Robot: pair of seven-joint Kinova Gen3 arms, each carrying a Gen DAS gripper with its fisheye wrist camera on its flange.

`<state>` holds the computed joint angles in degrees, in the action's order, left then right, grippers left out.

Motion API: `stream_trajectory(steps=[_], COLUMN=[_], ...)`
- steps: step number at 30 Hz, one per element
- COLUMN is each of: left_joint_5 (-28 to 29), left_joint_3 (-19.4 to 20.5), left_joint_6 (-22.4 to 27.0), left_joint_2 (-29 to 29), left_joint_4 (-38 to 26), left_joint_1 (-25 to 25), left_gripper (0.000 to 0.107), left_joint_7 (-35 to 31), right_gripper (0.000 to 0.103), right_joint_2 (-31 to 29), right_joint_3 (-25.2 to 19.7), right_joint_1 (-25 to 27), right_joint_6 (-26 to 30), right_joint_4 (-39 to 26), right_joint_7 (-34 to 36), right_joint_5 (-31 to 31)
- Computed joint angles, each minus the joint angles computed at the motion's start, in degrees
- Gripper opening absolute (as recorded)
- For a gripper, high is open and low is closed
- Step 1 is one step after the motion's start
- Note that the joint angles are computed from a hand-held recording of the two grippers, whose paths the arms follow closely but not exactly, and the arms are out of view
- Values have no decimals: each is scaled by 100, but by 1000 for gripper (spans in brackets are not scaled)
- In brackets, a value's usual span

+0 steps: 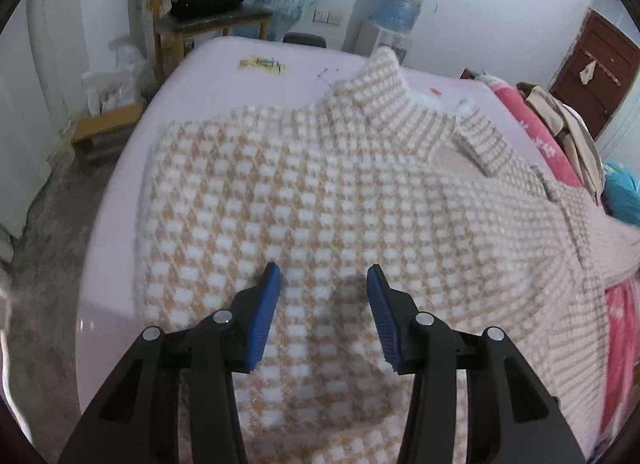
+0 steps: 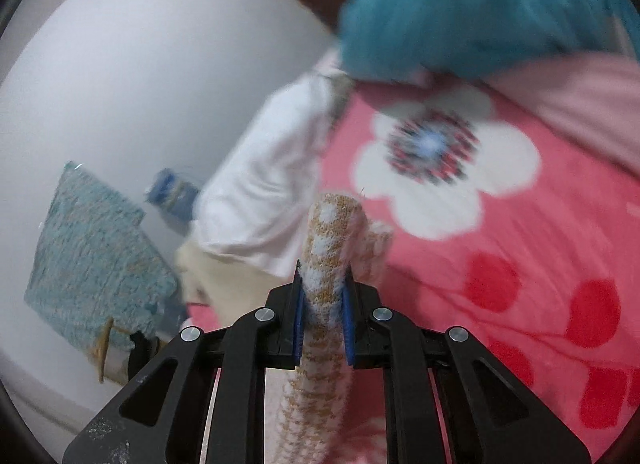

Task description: Fold large clothes

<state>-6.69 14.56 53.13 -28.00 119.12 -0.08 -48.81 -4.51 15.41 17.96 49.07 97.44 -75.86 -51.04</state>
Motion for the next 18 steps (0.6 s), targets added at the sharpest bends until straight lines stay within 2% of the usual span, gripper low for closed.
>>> stream_trajectory(steps=[8, 12, 18], left_joint_5=[264, 390, 602], left_joint_3=[-198, -206, -243], left_joint_6=[86, 309, 732], left_joint_2=[-418, -842, -1526], left_joint_4=[20, -4, -76], left_joint_1=[70, 89, 51], left_gripper=[44, 44, 44], left_joint_7=[-103, -218, -421], right_gripper=[14, 14, 14], right_joint_2=[-681, -977, -1082], right_joint_3=[-404, -1037, -2275], right_joint_1=[-786, -1284, -1980], right_joint_6=[-50, -272, -558], right_joint_4=[-757, -1150, -1656], right_joint_7=[-117, -345, -712], right_joint_5=[446, 1075, 2106])
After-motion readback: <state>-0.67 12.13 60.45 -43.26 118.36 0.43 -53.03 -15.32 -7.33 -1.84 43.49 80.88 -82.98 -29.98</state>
